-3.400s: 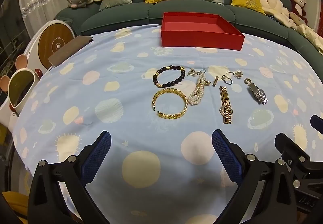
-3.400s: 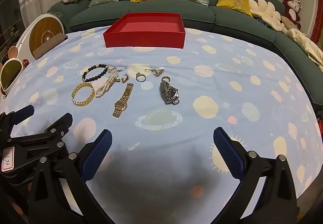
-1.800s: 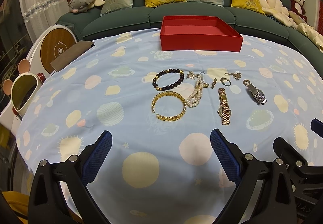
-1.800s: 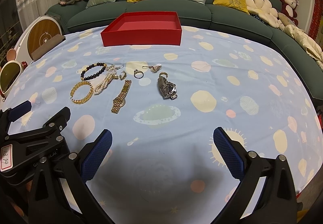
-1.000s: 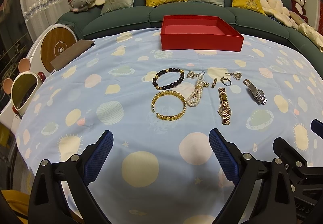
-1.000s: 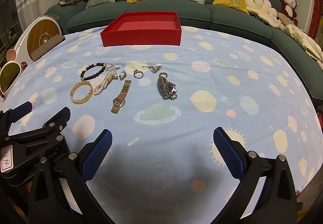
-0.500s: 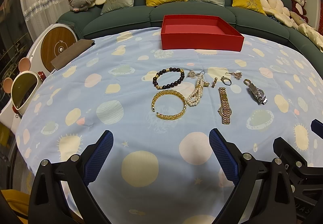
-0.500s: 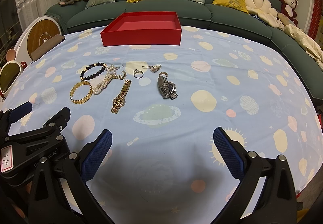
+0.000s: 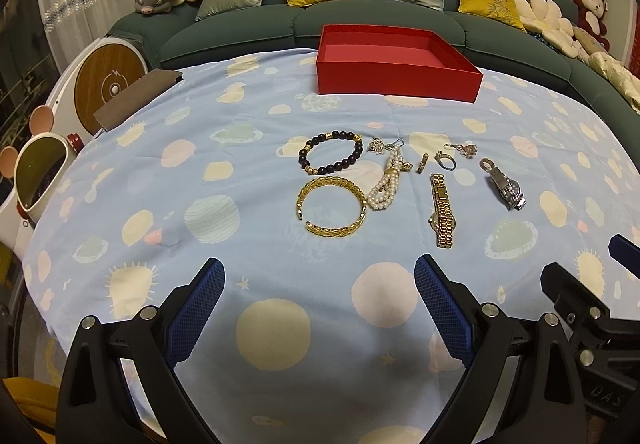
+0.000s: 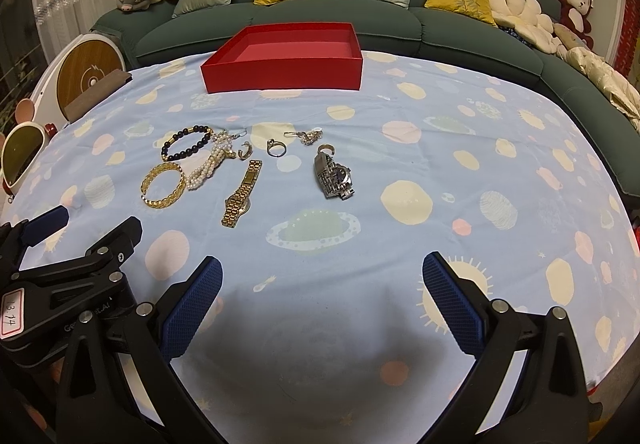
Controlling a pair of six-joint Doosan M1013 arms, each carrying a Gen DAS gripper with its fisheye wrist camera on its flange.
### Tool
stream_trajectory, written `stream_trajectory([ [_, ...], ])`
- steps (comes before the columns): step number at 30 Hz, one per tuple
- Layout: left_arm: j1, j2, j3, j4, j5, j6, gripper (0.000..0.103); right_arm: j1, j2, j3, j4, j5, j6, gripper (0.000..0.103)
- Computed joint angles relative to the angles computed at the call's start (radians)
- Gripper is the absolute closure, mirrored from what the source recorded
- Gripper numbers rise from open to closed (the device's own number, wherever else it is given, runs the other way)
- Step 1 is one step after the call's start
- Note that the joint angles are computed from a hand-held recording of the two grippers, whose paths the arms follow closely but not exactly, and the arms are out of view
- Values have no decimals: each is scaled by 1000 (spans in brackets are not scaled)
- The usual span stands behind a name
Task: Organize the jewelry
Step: 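Grasp the gold bangle with the left tool while the right tool grasps the silver watch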
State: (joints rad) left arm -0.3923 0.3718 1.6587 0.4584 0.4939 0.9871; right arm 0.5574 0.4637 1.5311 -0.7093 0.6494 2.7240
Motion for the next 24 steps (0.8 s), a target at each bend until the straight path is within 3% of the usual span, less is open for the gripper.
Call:
stream_trajectory([
  [8, 40, 34, -49, -120, 15, 83, 10, -48, 32, -37, 9, -35, 0, 7],
  [13, 65, 64, -75, -228, 4, 133, 10, -73, 64, -70, 110, -55, -88, 19],
  [24, 57, 111, -113, -249, 3, 205, 10, -106, 115, -117, 205, -70, -183, 27],
])
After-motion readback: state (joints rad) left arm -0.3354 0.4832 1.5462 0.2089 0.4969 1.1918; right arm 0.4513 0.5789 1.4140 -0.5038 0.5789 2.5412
